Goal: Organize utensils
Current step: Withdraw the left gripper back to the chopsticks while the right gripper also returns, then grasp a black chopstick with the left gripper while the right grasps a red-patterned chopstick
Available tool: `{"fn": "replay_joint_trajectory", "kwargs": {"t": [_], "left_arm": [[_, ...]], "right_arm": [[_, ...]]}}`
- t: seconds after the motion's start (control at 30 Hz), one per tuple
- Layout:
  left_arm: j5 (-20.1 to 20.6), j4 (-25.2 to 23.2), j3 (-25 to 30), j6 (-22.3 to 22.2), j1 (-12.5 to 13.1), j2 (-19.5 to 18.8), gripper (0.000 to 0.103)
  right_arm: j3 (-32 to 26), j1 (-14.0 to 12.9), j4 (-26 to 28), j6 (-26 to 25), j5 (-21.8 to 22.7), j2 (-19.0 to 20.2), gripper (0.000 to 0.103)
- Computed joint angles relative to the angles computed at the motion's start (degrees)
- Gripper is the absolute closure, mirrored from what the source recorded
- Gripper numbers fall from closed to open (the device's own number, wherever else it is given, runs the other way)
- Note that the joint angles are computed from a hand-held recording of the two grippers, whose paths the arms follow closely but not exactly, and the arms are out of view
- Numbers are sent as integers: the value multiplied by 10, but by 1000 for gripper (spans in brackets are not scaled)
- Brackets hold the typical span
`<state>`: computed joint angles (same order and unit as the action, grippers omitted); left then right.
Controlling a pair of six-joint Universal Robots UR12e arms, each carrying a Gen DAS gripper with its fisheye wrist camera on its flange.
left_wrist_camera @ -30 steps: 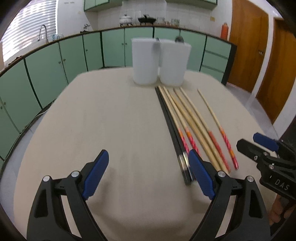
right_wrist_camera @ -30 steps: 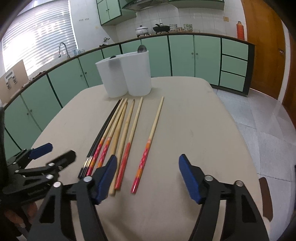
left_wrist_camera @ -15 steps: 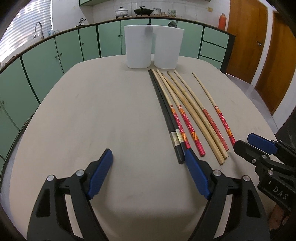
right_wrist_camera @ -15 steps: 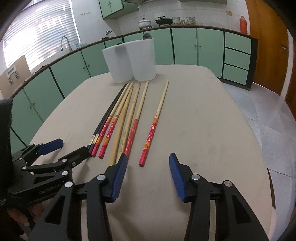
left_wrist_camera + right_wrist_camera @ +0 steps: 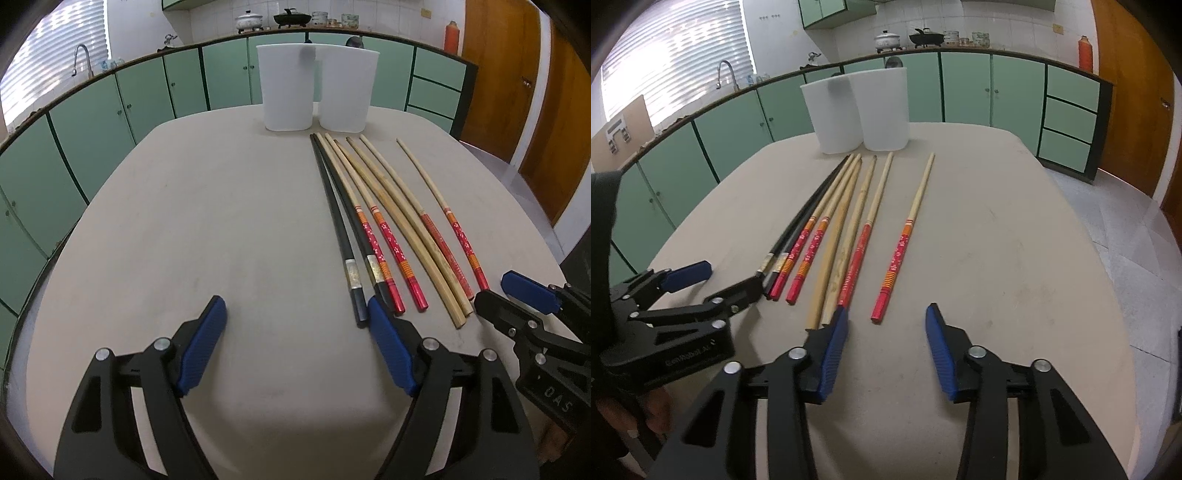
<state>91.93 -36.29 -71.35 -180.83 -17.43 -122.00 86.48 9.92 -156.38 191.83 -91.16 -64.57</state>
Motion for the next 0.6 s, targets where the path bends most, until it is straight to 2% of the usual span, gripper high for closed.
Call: {"fn": "replay_joint_trajectory", "kwargs": {"t": [0.07, 0.3, 0.5, 0.6], "left_arm": [[-2, -2, 1, 2, 1, 0, 27], [-1, -2, 3, 0, 0, -2, 29], [-3, 2, 5, -3, -2, -4, 35], [-4, 4, 5, -4, -3, -5, 41]], "right_arm": [[0, 0, 1, -2, -4, 0, 67], [-5, 2, 9, -2, -27, 2, 69], [-8, 4, 9, -1, -30, 5, 70], [-9, 5, 7, -2, -36, 7, 75]]}}
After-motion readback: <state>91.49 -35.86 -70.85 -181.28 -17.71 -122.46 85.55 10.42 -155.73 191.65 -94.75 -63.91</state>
